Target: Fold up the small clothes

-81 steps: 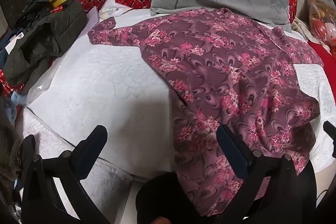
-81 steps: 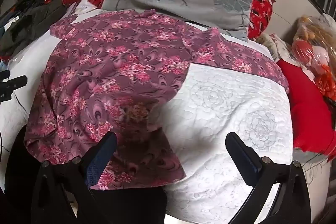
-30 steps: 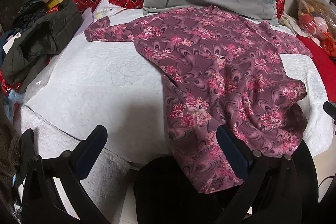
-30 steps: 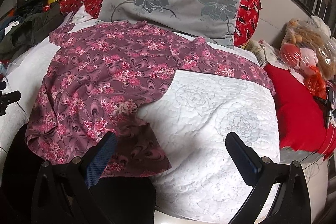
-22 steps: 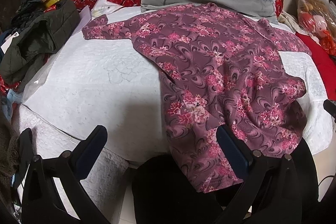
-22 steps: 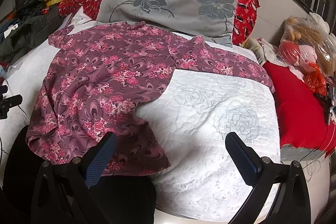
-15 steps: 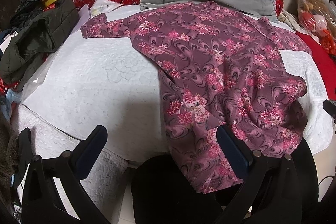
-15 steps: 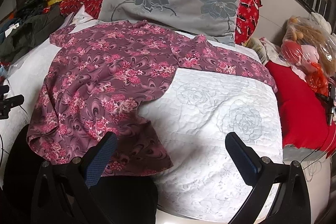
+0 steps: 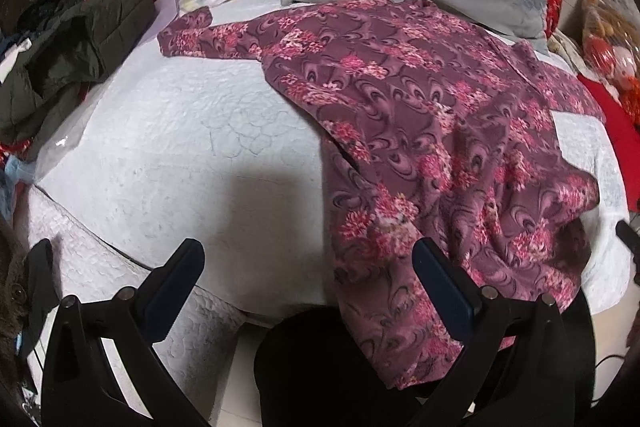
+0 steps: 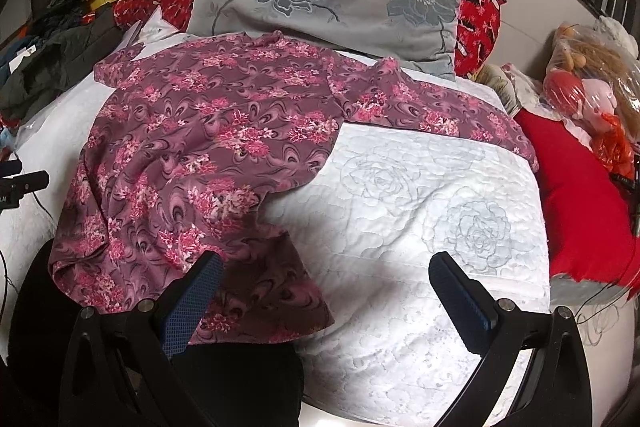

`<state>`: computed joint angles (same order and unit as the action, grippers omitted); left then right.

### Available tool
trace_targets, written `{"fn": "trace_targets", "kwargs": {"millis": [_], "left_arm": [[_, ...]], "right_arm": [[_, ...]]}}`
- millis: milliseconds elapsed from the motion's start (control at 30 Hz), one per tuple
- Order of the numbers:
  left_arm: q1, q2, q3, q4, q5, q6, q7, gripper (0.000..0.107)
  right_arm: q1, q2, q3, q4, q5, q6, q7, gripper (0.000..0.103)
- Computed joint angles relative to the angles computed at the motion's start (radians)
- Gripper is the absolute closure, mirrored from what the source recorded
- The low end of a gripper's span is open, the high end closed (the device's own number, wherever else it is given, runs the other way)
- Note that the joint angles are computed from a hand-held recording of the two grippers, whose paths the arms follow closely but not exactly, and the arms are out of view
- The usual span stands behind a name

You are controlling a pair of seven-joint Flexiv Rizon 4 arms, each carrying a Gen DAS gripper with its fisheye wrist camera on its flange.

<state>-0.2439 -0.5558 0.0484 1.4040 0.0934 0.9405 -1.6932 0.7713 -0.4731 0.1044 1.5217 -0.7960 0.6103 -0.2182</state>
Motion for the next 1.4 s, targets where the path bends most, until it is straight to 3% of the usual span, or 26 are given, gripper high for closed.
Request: {"fn": "trace_targets", "kwargs": {"millis": [233, 433, 500, 533, 567, 600, 633, 667, 733, 833, 933, 1033, 1133, 1300, 1333, 1367, 1400], "left_arm": [[0.045, -0.034, -0.056, -0.038, -0.109, -0.102, 0.057, 0.004], [0.044, -0.114, -0.075, -0.145, -0.158, -0.291, 0.105, 0.004], [0.053, -0.13, -0.09, -0.157, -0.196, -0.333, 0.11, 0.01], [0.058, -0.132, -0.098, -0.156, -0.212, -0.343, 0.118, 0.027], [0.06, -0.132, -0.103, -0.155, -0.221, -0.353, 0.133, 0.064], [0.061, -0.137, -0.107, -0.167, -0.222, -0.38, 0.158, 0.086], [0.06, -0.138, -0.106, -0.171, -0.224, -0.394, 0.168, 0.099], [0.061, -0.133, -0.104, -0.162, -0.231, -0.39, 0.168, 0.099], [0.085, -0.101, -0.117, -0.112, -0.278, -0.361, 0.181, 0.1], [0.144, -0.016, -0.147, -0.002, -0.398, -0.314, 0.213, 0.1], [0.192, 0.081, -0.16, 0.119, -0.51, -0.27, 0.27, 0.1], [0.204, 0.111, -0.146, 0.179, -0.545, -0.264, 0.297, 0.1], [0.185, 0.107, -0.089, 0.177, -0.445, -0.306, 0.231, 0.1], [0.213, 0.122, -0.103, 0.212, -0.495, -0.283, 0.235, 0.097], [0.211, 0.118, -0.109, 0.199, -0.495, -0.27, 0.248, 0.089], [0.209, 0.11, -0.114, 0.184, -0.496, -0.265, 0.255, 0.066], [0.203, 0.087, -0.121, 0.143, -0.495, -0.264, 0.25, 0.053]], "right_arm": [[-0.034, -0.016, 0.008, 0.015, 0.06, 0.053, -0.009, 0.001], [-0.051, -0.073, 0.008, -0.013, 0.115, 0.098, -0.092, 0.002], [-0.058, -0.103, 0.014, -0.037, 0.147, 0.119, -0.145, 0.003], [-0.059, -0.119, 0.019, -0.055, 0.172, 0.111, -0.176, 0.009], [-0.056, -0.138, 0.025, -0.082, 0.198, 0.085, -0.21, 0.019], [-0.039, -0.145, 0.011, -0.092, 0.187, 0.067, -0.223, 0.02], [-0.033, -0.138, 0.003, -0.07, 0.165, 0.113, -0.232, 0.033], [-0.04, -0.133, 0.01, -0.056, 0.174, 0.161, -0.245, 0.068], [-0.041, -0.115, 0.013, -0.038, 0.201, 0.185, -0.244, 0.098], [-0.053, -0.023, -0.005, 0.089, 0.201, 0.356, -0.126, 0.099], [-0.041, 0.118, -0.068, 0.27, 0.066, 0.532, 0.129, 0.099], [-0.057, 0.199, -0.063, 0.368, -0.021, 0.566, 0.29, 0.099], [-0.098, 0.209, 0.01, 0.412, 0.054, 0.518, 0.293, 0.099], [-0.146, 0.172, 0.108, 0.383, 0.254, 0.442, 0.174, 0.098], [-0.142, 0.174, 0.105, 0.376, 0.256, 0.422, 0.167, 0.093], [-0.132, 0.184, 0.095, 0.372, 0.238, 0.407, 0.181, 0.093], [-0.132, 0.187, 0.081, 0.37, 0.215, 0.419, 0.195, 0.092]]}}
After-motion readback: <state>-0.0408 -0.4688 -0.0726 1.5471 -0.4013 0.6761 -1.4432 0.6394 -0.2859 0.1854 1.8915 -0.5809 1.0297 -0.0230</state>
